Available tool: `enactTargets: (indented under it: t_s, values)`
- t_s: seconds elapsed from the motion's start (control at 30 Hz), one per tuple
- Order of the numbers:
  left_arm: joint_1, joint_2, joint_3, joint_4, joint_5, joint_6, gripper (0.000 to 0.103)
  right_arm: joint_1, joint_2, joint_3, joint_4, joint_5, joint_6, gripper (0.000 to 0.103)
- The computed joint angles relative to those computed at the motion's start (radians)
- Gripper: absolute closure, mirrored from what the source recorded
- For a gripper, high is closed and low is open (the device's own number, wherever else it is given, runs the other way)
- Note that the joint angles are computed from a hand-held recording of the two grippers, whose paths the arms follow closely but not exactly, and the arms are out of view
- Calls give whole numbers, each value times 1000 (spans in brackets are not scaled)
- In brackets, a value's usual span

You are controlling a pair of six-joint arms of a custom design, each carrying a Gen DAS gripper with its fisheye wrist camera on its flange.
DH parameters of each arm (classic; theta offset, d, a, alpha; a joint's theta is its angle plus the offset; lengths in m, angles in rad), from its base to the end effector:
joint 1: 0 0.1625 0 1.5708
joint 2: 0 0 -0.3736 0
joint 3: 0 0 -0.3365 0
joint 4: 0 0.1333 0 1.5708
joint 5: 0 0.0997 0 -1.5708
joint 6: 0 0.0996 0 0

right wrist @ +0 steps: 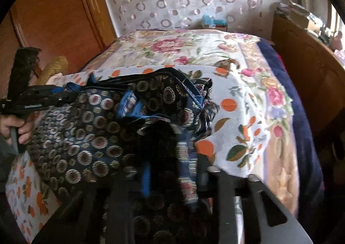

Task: Fold small clothes
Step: 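Lift the folded robe with both grippers and carry it toward the wardrobe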

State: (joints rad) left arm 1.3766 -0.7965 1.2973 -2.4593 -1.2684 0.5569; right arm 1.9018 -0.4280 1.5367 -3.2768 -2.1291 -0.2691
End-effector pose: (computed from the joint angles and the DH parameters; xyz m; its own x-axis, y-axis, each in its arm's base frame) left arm 0.0278 -0.7032 0.2177 -0.7192 0.5427 -0.4339 0.6582 0.7321 -0.1752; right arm 0.2776 -0.5600 0.0026 -0.7951 -0.2020 0.5718 -0.4980 0.7555 -0.4257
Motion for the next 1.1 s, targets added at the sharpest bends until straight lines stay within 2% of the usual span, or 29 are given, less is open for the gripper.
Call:
enactTargets:
  t_s: [0.13,0.37,0.6,0.8,1.1]
  values:
    - [-12,-66,89,-74,-37,18,94,8,-1,25,-61,2,-11,90]
    - [-32,-203,230,-179,-115,32,95,47,-10,77,-220,16,-37,91]
    - [-41,-309,324,-267,-141,58,95,91,2,73,-273,17,-76,92]
    - [-25,-370,357,-317,-142,73,95,115,32,28,-274,38,-129,92]
    - [22,-446,387,-430,-132,87,95,136,117,-156,-149,98,-215,92]
